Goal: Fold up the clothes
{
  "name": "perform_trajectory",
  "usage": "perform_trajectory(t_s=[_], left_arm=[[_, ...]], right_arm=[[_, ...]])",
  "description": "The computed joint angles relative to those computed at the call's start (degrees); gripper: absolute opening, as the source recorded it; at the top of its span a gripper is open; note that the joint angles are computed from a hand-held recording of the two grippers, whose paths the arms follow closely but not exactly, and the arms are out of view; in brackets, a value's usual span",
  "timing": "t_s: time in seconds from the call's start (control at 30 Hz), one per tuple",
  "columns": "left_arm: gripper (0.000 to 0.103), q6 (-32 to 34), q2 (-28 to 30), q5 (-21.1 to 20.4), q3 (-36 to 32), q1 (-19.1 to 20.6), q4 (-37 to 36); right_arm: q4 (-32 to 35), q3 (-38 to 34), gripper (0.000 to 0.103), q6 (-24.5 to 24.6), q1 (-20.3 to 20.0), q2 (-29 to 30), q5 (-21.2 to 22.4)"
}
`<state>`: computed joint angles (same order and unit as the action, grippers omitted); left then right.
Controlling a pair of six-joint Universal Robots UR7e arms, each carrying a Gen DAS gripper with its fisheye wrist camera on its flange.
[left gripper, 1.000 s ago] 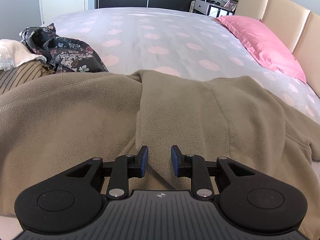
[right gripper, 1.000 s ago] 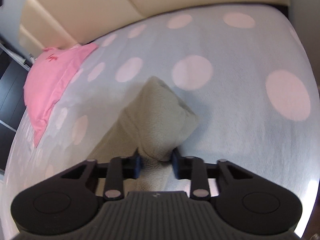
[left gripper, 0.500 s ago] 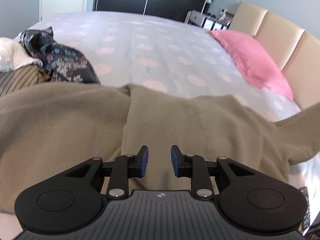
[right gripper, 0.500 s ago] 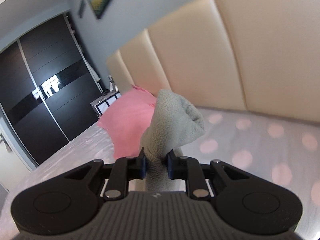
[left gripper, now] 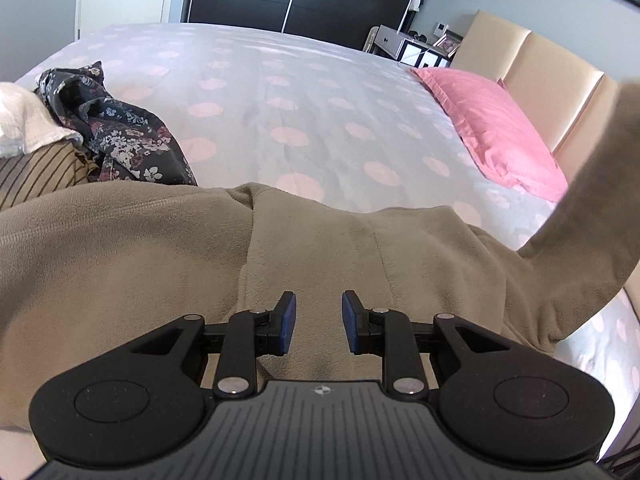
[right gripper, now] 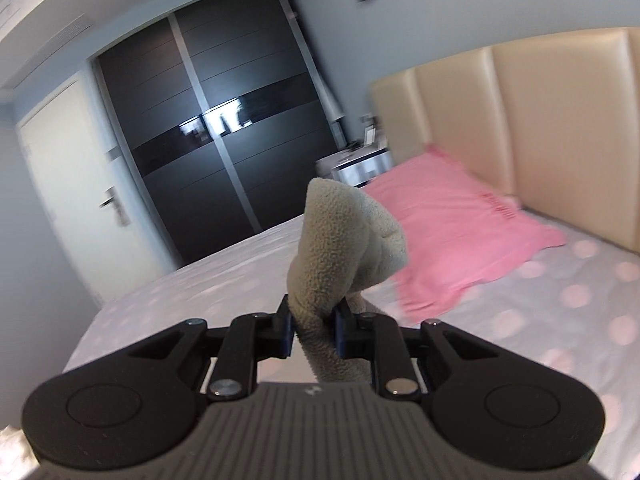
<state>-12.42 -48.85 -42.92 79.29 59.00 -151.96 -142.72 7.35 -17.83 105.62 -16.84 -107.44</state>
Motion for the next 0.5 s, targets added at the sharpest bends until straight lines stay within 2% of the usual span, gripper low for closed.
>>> perform_trajectory(t_s=[0.1,0.3,0.5], left_arm=[[0.022,-1.08,-0.26,0.34,-0.55,0.02,1.0],[0.022,-3.04,-1.86,2.12,-0.41,0.28,0.59],[0.022,-5.59,-3.79,4.11,0.54,1.09,0.22]], right_arm=[[-3.05,7.41,0.021,0.62,1.64,-0.88,2.36],[-5.41,14.47,0.021,1.92,3.68,0.97,5.37],[-5.6,25.83,0.022,-1.38,4.13,-0.13,5.78]])
